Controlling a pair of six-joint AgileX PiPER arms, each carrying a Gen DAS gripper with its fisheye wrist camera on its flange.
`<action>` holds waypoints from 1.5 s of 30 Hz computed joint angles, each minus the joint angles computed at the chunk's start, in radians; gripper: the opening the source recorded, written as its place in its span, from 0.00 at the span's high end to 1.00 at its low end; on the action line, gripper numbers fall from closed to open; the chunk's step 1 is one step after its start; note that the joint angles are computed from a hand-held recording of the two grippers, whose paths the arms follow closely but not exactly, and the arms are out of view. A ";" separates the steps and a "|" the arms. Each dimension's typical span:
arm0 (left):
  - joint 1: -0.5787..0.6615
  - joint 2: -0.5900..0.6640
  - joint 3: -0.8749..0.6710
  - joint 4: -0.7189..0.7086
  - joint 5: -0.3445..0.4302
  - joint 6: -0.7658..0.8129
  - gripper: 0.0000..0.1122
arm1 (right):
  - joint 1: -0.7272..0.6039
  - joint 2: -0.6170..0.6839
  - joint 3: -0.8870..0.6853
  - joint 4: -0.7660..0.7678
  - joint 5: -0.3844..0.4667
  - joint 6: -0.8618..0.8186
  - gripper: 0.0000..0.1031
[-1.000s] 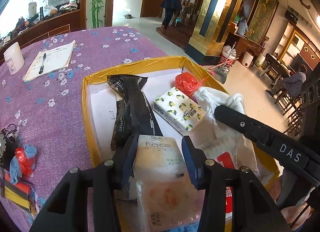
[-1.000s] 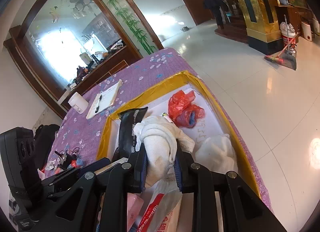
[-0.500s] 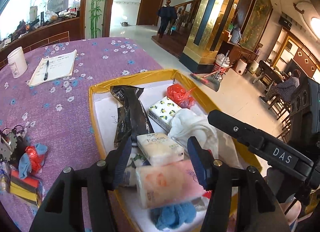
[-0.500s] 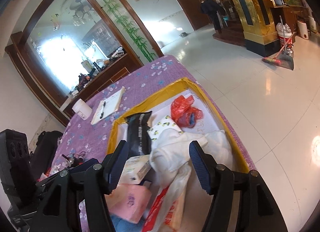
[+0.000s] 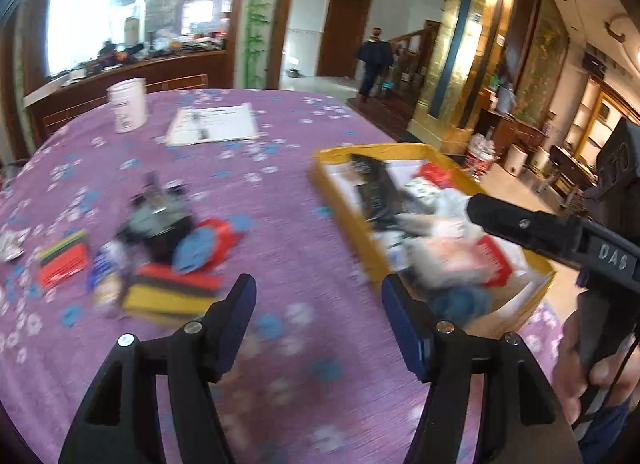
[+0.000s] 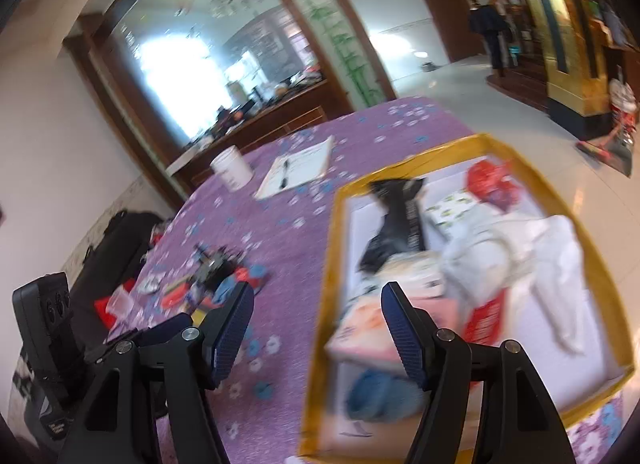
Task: Organize soft objects
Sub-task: 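Move both open tools back toward the pile on the table, then grasp yellow-black-red striped tube pack with right tool while left tool grasps blue Vinda pack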
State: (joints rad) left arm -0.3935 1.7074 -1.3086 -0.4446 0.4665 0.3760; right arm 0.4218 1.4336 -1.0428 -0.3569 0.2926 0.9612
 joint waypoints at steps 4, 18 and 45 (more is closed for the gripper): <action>0.163 -0.059 0.140 -0.146 -0.075 0.185 0.43 | 0.092 0.118 -0.111 0.044 0.036 -0.059 0.31; 0.483 0.131 -0.003 -0.311 0.089 0.185 0.43 | 0.119 0.787 -0.983 0.484 0.427 -0.583 0.29; 0.488 0.092 0.054 -0.383 0.059 0.254 0.43 | 0.246 0.807 -0.972 0.291 0.411 -0.601 0.53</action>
State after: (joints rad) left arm 0.0945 1.7996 -1.2547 -0.8273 0.5253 0.6303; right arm 0.6673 2.2408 -2.0145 -0.0663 0.7033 0.3603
